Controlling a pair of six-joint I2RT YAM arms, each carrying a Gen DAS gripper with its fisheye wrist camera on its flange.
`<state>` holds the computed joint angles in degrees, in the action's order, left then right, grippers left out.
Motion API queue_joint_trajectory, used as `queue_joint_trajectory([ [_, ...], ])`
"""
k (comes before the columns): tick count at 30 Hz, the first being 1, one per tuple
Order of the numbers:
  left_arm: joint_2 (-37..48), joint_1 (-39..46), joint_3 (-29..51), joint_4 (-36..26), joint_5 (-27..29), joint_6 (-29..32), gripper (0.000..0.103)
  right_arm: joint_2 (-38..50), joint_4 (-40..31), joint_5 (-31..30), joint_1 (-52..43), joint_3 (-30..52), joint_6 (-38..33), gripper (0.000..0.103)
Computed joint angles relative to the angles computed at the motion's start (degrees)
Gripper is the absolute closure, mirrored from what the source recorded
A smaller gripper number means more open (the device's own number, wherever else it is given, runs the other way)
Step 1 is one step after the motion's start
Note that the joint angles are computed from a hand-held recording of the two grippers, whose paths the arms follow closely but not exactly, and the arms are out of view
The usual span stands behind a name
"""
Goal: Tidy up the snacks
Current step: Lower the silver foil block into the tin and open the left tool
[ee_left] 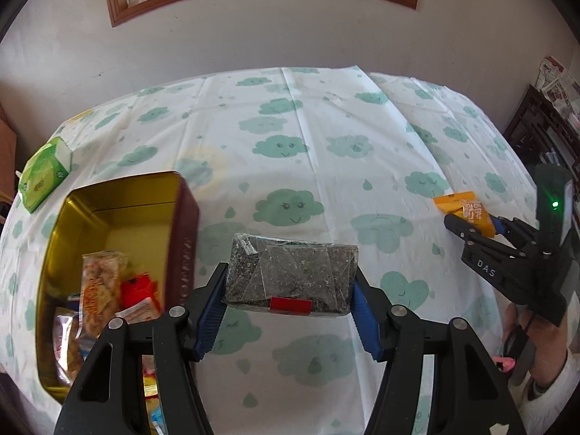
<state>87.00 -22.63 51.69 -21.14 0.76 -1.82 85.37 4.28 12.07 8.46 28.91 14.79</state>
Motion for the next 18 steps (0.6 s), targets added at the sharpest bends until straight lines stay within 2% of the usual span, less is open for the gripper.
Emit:
queue_joint_trajectory([
  [9, -7.9, 9.0, -2.9, -3.3, 1.6, 3.2, 0.045, 0.1, 0.1, -0.1, -0.1, 0.0, -0.1, 0.057],
  [18, -8.9, 19.1, -4.2, -3.6, 2.6, 6.3, 0.045, 0.0, 0.0, -0.1, -0.1, 0.0, -0.1, 0.057],
])
